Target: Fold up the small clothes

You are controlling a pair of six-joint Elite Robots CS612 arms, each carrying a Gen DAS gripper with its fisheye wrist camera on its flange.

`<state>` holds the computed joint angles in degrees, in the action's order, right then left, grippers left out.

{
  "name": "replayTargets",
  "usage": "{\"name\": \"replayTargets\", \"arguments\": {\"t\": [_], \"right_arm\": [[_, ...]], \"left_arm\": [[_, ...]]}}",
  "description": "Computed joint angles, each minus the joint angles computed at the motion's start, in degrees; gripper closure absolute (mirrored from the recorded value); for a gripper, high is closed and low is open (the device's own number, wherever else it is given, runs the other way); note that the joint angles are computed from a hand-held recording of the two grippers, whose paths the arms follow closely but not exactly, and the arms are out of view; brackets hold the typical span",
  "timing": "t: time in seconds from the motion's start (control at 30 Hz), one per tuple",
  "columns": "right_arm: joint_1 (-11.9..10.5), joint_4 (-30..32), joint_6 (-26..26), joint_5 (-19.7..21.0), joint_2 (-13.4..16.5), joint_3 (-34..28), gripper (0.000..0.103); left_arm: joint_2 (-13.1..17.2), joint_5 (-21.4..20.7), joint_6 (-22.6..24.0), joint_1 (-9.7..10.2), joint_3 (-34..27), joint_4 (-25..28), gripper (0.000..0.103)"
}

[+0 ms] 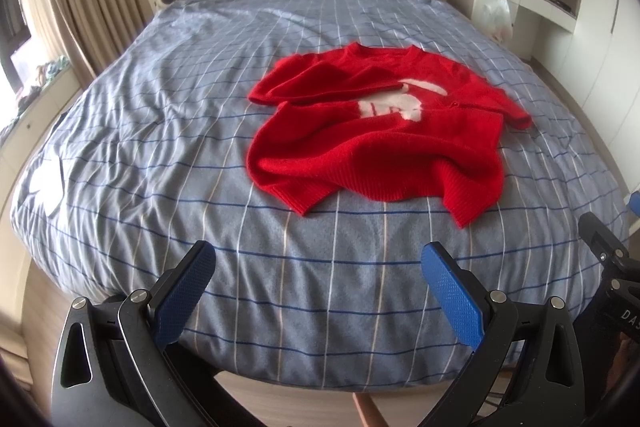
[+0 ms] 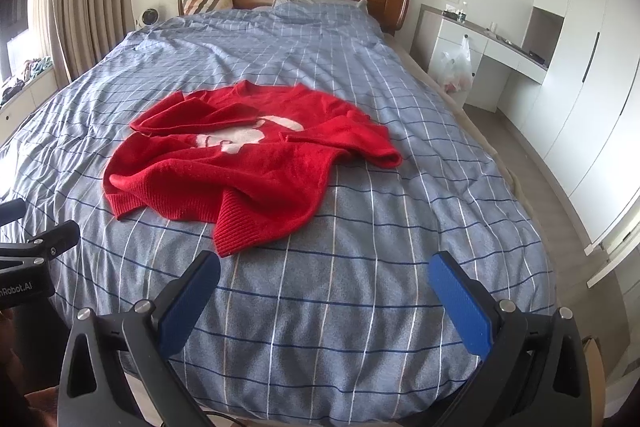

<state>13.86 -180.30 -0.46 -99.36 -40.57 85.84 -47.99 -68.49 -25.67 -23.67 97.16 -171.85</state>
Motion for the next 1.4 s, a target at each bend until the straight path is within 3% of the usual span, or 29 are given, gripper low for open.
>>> {"name": "replayTargets", "arguments": {"t": [1.0, 1.1, 1.23, 1.4], "right_arm": [[0.19, 0.74, -0.53, -1.82, 0.50, -0.61, 0.000], [-0.96, -1.17, 0.55, 2.77, 0.87, -0.25, 0.000], [-3.49, -0.02, 3.59, 12.94, 2.64, -1.14, 0.000], [-6.53, 5.92, 10.28, 34.84, 7.02, -5.61, 0.000]], "left_arm": [[0.71, -0.40, -0.15, 0.15, -0.73, 0.60, 0.000], [1.81, -1.87, -0.22, 1.21, -1.23, 0.34, 0.000], [4.50, -7.48, -3.77, 4.90, -2.96, 1.06, 0.001], [8.76, -19.25, -5.81, 8.76, -6.78, -0.86, 0.004]]}}
